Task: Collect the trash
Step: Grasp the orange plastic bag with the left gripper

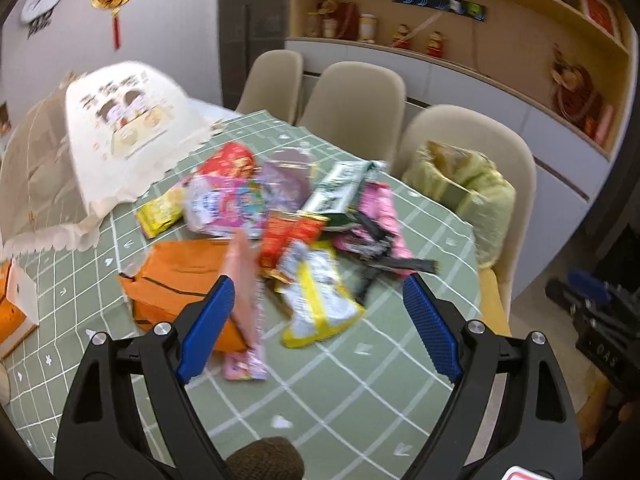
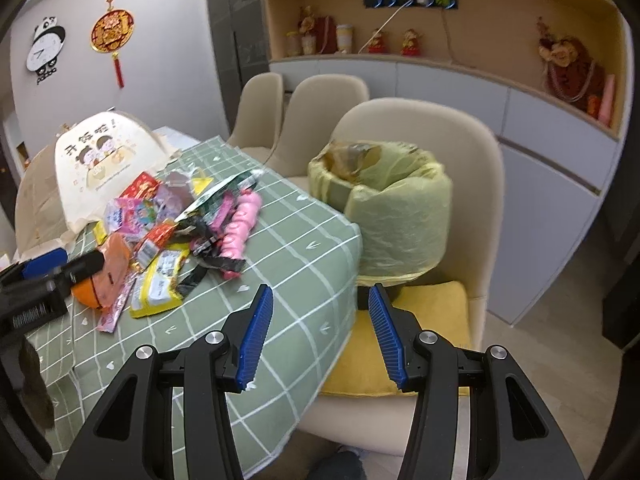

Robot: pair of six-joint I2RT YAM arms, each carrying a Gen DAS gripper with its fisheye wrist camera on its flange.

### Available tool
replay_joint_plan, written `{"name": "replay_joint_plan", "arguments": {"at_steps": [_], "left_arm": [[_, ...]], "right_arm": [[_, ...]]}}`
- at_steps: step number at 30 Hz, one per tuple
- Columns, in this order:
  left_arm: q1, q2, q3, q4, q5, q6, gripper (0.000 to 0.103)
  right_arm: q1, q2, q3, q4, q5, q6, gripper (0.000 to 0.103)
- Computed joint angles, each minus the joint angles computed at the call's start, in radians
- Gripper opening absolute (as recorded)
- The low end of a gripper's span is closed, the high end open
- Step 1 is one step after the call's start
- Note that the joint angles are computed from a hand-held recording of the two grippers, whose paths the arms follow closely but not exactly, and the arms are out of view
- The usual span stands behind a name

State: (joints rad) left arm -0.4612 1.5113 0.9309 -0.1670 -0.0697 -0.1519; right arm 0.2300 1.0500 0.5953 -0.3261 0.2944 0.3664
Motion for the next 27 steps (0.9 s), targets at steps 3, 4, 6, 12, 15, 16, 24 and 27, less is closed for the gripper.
{"name": "replay_joint_plan", "arguments": {"at_steps": [3, 4, 6, 12, 15, 16, 24, 27], "left_arm": [[0.102, 0.021, 0.016, -0.007, 0.055, 0.024, 0.086], [0.144, 0.033, 0.024, -0.016, 0.074, 0.024, 0.087], [0.221, 0.067, 0.045, -0.045, 0.125, 0.021, 0.093], [0.386, 0.232, 0.158, -0.139, 0.252, -0.046, 0.093], [0.411, 0.314, 0.211, -0.148, 0.257, -0.116, 0.092], [0.412, 0.331, 0.221, -0.145, 0.256, -0.139, 0.09], [0.408, 0.473, 0.364, -0.213, 0.285, -0.234, 0.061], [0.398, 0.506, 0.417, -0.251, 0.332, -0.225, 0.047]], "right_arm": [[0.023, 0.083, 0.029, 0.028, -0.018, -0.017, 0.047], [0.034, 0.116, 0.046, 0.032, -0.018, -0.025, 0.047], [0.043, 0.175, 0.078, 0.041, -0.038, -0.041, 0.047], [0.028, 0.281, 0.132, 0.07, -0.072, -0.063, 0.047], [0.021, 0.324, 0.16, 0.071, -0.081, -0.079, 0.047], [0.021, 0.33, 0.163, 0.073, -0.08, -0.083, 0.047], [0.006, 0.403, 0.198, 0.09, -0.095, -0.106, 0.047], [0.003, 0.427, 0.206, 0.098, -0.105, -0.112, 0.047]]}}
